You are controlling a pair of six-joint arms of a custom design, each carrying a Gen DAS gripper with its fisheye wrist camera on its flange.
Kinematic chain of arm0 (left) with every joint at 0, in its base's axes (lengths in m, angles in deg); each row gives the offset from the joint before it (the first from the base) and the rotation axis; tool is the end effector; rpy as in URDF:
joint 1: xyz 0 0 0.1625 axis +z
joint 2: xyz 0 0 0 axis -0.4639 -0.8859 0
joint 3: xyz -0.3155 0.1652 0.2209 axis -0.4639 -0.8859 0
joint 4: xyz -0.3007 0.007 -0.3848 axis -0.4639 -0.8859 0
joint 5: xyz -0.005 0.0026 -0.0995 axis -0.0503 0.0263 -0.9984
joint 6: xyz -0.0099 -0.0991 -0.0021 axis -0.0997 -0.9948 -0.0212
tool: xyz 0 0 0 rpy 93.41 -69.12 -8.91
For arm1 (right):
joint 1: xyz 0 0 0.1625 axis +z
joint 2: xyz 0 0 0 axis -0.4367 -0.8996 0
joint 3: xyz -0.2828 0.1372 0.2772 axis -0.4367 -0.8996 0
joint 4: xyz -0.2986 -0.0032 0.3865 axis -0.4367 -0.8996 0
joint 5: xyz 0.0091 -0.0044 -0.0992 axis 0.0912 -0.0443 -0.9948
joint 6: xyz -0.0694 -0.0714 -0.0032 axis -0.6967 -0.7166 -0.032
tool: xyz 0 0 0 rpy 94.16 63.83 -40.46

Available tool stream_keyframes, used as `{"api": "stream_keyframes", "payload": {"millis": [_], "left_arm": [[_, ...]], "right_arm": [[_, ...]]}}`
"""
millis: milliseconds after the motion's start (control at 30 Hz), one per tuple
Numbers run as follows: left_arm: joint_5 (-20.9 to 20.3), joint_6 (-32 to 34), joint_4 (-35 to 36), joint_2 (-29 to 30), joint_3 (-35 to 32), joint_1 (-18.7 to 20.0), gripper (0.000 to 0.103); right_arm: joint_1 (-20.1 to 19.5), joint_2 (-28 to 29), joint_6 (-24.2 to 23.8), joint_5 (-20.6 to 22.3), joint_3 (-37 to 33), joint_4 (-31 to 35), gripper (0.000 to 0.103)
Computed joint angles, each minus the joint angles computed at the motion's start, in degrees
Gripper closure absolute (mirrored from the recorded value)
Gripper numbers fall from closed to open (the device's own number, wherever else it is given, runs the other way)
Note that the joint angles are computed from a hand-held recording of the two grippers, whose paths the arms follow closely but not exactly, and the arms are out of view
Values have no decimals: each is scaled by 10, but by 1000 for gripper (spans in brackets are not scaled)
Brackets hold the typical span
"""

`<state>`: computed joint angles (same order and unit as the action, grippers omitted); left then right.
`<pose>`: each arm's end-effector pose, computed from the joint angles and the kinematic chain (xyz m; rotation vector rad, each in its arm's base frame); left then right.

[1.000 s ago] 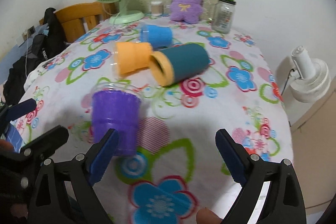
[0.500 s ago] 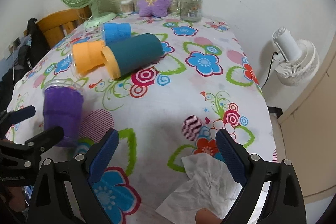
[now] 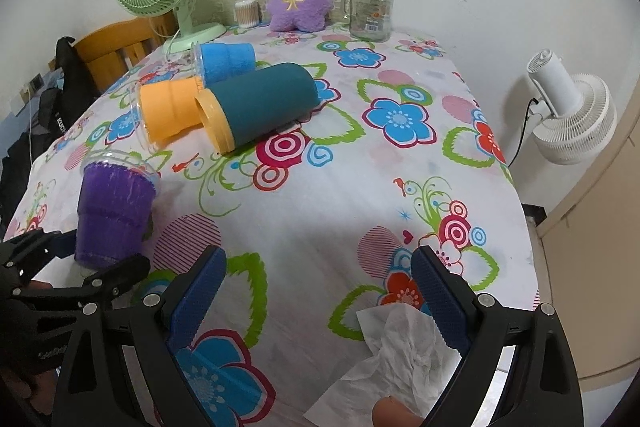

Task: Flip cup upside down
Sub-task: 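Rotate the right gripper to turn the purple cup rim-down, then lower the inverted purple cup onto the tablecloth with the right gripper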

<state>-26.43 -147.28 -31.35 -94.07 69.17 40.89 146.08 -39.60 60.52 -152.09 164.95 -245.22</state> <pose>-0.1577 -0.2421 0.1518 0.2792 2.3645 -0.7162 0.2300 -0.2671 0.1098 0.6054 -2.3144 0.6757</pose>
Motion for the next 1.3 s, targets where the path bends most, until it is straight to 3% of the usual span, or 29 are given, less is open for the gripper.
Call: {"api": "stream_keyframes", "payload": {"millis": [300, 500, 567, 1300], "left_arm": [[44, -79, 129, -62, -11, -57, 36], [50, -108, 182, -94, -17, -70, 38], [54, -120, 203, -101, -23, -78, 46], [65, -217, 351, -152, -64, -128, 46]], "right_arm": [[15, 11, 11, -3, -6, 8, 8], [31, 24, 15, -3, -14, 14, 8], [34, 26, 16, -4, -15, 15, 8], [88, 96, 17, -2, -59, 26, 8]]}}
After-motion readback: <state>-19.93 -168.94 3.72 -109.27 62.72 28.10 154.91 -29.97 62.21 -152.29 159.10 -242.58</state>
